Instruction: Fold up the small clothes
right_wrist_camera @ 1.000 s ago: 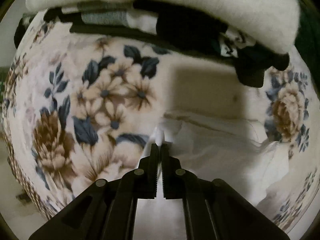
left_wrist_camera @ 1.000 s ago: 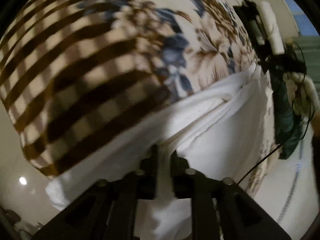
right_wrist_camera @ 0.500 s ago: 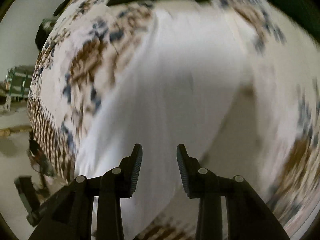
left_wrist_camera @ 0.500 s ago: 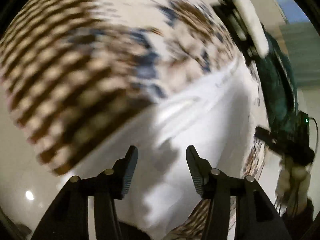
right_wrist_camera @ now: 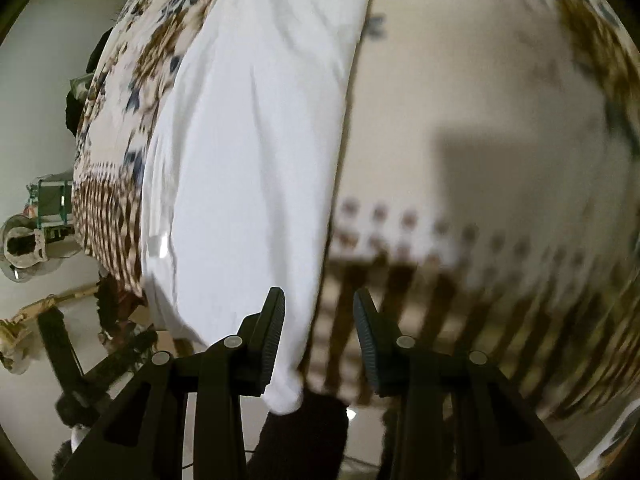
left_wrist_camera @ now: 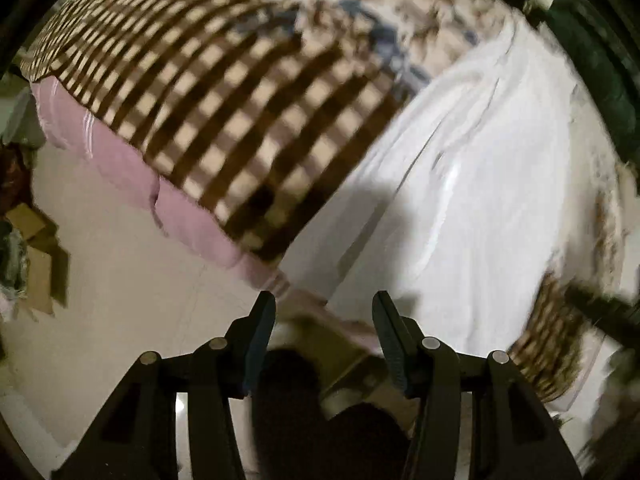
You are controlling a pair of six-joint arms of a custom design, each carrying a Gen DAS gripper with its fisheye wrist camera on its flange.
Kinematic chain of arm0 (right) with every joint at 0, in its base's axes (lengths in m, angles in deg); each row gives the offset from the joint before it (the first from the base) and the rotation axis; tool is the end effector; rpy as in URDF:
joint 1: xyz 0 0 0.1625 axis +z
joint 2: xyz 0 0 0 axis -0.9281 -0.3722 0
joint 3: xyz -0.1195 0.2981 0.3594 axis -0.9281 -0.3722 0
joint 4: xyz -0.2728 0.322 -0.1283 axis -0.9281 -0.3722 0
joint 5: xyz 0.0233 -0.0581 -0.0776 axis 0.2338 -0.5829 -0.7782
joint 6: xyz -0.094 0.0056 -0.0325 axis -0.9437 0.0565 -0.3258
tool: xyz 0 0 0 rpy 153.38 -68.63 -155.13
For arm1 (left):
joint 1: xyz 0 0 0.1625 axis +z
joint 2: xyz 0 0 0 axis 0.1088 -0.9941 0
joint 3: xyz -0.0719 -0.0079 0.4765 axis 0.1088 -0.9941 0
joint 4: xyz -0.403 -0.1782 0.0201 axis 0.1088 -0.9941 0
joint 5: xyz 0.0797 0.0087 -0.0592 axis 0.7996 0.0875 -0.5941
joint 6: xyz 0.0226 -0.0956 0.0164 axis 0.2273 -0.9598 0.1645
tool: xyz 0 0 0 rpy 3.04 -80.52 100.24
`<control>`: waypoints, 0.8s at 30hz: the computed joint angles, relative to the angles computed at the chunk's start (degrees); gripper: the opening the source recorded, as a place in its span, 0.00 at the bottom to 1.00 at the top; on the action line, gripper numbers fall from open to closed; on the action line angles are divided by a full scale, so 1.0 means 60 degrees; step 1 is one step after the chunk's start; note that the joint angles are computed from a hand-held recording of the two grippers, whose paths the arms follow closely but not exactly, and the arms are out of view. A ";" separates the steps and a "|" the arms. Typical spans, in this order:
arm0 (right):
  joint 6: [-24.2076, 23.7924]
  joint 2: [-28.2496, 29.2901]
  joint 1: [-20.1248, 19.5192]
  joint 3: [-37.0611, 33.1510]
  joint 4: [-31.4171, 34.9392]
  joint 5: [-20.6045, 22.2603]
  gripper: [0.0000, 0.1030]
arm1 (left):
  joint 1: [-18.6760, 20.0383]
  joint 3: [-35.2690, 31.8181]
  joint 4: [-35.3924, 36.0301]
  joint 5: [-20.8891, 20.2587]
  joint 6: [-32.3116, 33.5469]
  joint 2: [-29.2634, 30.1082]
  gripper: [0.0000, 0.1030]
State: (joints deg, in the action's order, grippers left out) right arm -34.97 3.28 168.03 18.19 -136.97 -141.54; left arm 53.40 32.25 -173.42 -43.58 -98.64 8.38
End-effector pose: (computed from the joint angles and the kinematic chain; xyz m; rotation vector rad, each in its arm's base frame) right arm 0.2247 -0.7143 0.1230 0.0433 -2.7441 -0.2305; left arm -0.1168 -0.5753 0.2660 -0.6287 2.4849 -0.4097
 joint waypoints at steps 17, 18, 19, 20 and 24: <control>0.2880 -0.0020 0.0491 0.2020 -0.1757 -0.0632 0.37 | 0.0626 0.0170 -0.3068 -0.0233 0.4749 0.0427 0.00; 0.2953 -0.0008 0.0514 0.2037 -0.1755 -0.0682 0.37 | 0.0781 0.0155 -0.3041 -0.0327 0.4865 0.0400 0.00; 0.3089 0.0131 0.0593 0.1972 -0.1749 -0.0738 0.37 | 0.0848 0.0254 -0.3023 -0.0322 0.4885 0.0322 0.00; 0.3172 0.0195 0.0623 0.1933 -0.1702 -0.0818 0.37 | 0.0978 0.0281 -0.2987 -0.0380 0.4907 0.0328 0.00; 0.3428 0.0307 0.0645 0.1931 -0.1649 -0.0993 0.37 | 0.1498 -0.0175 -0.2477 -0.0995 0.4792 0.0490 0.02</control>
